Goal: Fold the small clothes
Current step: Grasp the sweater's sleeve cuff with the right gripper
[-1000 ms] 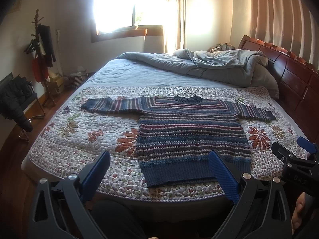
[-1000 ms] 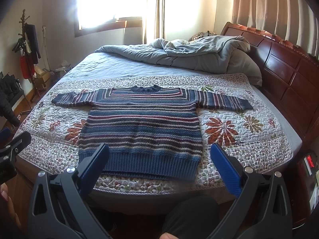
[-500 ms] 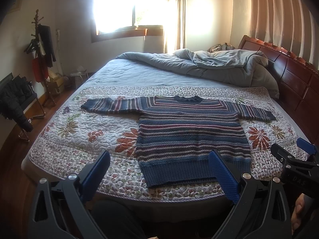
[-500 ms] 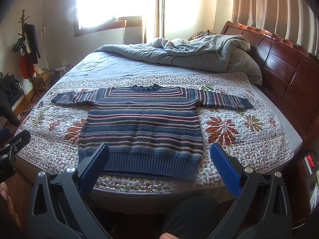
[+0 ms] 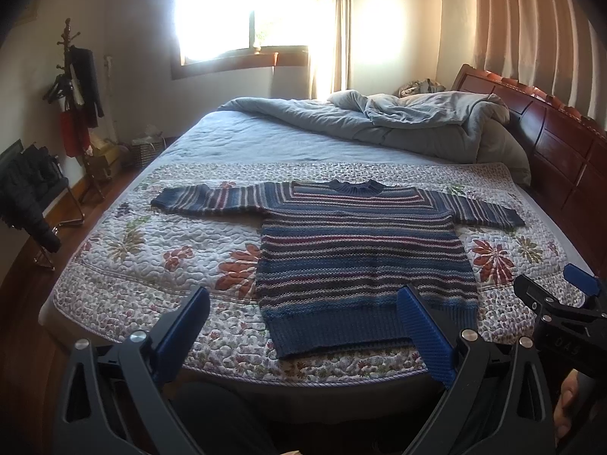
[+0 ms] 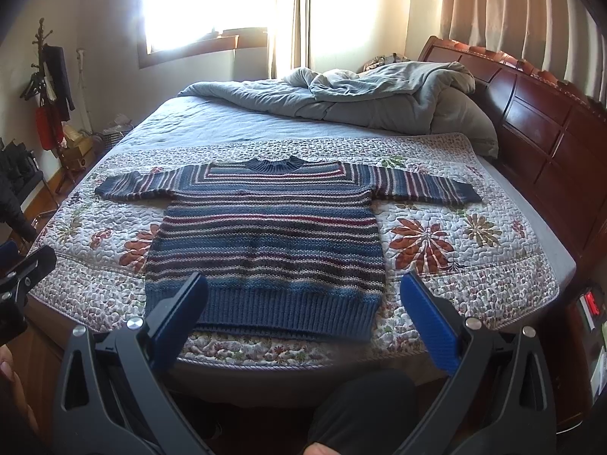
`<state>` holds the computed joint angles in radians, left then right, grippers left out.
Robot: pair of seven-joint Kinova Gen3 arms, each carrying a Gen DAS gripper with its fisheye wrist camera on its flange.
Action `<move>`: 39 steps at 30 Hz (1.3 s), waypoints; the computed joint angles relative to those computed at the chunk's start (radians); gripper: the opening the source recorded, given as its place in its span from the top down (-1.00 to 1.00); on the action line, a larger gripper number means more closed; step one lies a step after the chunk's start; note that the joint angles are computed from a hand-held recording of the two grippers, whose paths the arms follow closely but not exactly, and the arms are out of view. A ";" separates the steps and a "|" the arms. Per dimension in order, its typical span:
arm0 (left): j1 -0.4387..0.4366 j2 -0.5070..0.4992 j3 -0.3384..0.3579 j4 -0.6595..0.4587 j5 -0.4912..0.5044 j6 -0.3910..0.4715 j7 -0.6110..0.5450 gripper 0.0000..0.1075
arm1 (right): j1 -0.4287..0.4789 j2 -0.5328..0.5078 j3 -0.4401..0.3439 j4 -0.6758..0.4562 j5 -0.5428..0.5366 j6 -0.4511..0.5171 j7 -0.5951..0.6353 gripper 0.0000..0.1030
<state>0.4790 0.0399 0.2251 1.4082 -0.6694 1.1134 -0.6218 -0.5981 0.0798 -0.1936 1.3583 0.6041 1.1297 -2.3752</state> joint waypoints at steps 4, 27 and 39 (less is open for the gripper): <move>0.111 0.017 -0.117 -0.012 0.005 0.000 0.005 -0.85 | 0.108 0.020 -0.147 -0.002 0.062 0.017 -0.062 -0.95; -0.398 0.211 0.124 -0.006 0.580 -0.444 -0.630 -0.85 | 1.040 0.308 -0.706 0.000 -0.242 -0.383 0.195 -0.95; -0.204 0.545 -0.229 -0.333 1.068 -0.375 -1.023 -0.85 | 1.314 0.842 -0.698 -0.430 -0.636 -0.432 0.351 -0.14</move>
